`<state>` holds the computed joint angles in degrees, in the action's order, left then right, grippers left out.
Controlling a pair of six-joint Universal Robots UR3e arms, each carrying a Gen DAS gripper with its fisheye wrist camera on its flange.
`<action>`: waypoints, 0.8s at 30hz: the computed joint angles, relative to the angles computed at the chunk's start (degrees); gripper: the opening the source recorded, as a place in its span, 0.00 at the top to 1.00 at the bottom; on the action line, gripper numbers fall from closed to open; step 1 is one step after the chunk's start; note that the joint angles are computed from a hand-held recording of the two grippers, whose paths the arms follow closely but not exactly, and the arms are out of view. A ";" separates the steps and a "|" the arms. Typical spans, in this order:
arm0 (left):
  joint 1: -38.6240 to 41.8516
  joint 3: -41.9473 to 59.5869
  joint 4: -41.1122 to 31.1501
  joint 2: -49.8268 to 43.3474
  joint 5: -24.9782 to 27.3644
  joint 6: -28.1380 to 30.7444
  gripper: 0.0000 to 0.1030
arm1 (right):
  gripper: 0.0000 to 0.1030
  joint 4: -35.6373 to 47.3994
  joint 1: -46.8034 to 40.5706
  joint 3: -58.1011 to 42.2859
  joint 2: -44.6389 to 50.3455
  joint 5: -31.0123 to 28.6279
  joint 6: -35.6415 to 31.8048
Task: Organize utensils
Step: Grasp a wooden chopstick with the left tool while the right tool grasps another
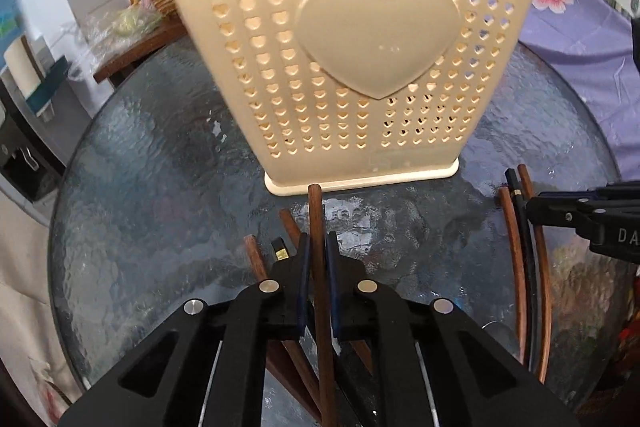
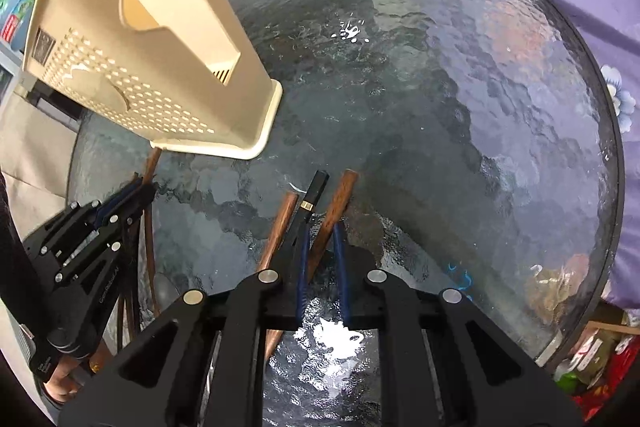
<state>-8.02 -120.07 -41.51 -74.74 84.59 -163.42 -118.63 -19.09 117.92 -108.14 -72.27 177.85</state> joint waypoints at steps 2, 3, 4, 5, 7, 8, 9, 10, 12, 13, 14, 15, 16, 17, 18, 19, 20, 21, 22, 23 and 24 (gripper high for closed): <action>1.27 -0.22 -0.56 0.91 -1.15 0.23 0.93 | 0.91 0.68 -2.87 1.76 -1.82 1.98 -1.86; 1.82 -0.24 -0.79 1.35 -1.67 0.35 0.93 | 0.91 1.22 -4.35 2.63 -2.82 3.42 -2.99; 2.70 -0.19 -1.38 2.10 -2.56 0.44 0.93 | 0.93 1.81 -5.48 3.11 -3.52 4.49 -3.97; 3.52 -0.08 -2.14 2.87 -3.46 0.61 0.93 | 0.96 2.26 -6.60 3.60 -4.23 5.57 -4.88; 4.17 0.23 -3.23 4.19 -4.34 0.65 0.93 | 0.96 3.57 -9.02 4.52 -6.00 7.92 -6.93; 4.44 0.24 -3.65 5.14 -4.68 0.70 0.93 | 0.97 4.38 -10.68 5.07 -7.26 9.52 -8.20; 4.92 0.21 -4.05 6.12 -5.18 0.77 0.93 | 0.97 5.01 -12.08 5.45 -8.34 10.51 -9.16; 5.30 0.44 -4.51 6.70 -5.65 0.76 0.93 | 0.97 5.92 -13.41 5.61 -9.26 11.37 -10.30; 6.80 0.68 -5.53 8.14 -7.21 1.17 0.93 | 0.98 8.89 -16.67 5.89 -11.43 13.95 -13.20; 7.57 0.83 -5.99 9.04 -7.95 1.33 0.93 | 0.98 9.65 -17.77 5.79 -11.79 14.54 -14.22; 7.87 1.01 -6.18 9.37 -8.20 1.49 0.93 | 0.98 9.96 -18.23 5.63 -12.09 14.31 -15.01; 8.21 1.18 -6.36 9.70 -8.37 1.81 0.93 | 0.98 9.30 -17.36 5.34 -11.94 12.67 -15.08; 8.34 1.30 -6.33 9.71 -8.38 1.82 0.93 | 0.98 9.29 -16.59 5.18 -12.23 11.46 -14.99; 8.53 1.49 -6.36 9.59 -8.47 1.78 0.93 | 0.97 9.69 -15.53 4.64 -12.50 10.07 -14.51; 8.73 1.63 -6.41 9.42 -8.71 1.70 0.93 | 0.96 9.84 -14.16 3.90 -11.54 8.33 -14.00; 8.71 1.59 -6.47 9.45 -8.80 1.72 0.93 | 0.94 10.02 -12.31 3.56 -11.21 7.26 -12.41; 7.46 0.86 -6.75 10.74 -8.06 0.88 0.93 | 0.90 9.66 -11.22 4.15 -11.48 6.87 -11.21; 7.46 0.77 -6.69 10.84 -8.09 0.94 0.93 | 0.88 9.54 -10.51 4.29 -11.69 6.24 -10.81; 7.11 0.20 -6.91 11.73 -7.90 0.73 0.93 | 0.83 8.59 -8.97 4.32 -11.53 4.49 -10.01; 7.33 -0.20 -7.34 12.55 -8.12 0.90 0.93 | 0.80 7.48 -7.44 4.66 -11.70 2.66 -9.21; 7.76 -0.23 -7.72 12.95 -8.46 1.16 0.93 | 0.79 6.37 -5.91 4.81 -11.70 0.80 -8.33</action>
<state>-0.26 -120.30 -49.23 -61.79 76.13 -162.26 -112.26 -25.00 122.73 -119.84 -71.47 169.52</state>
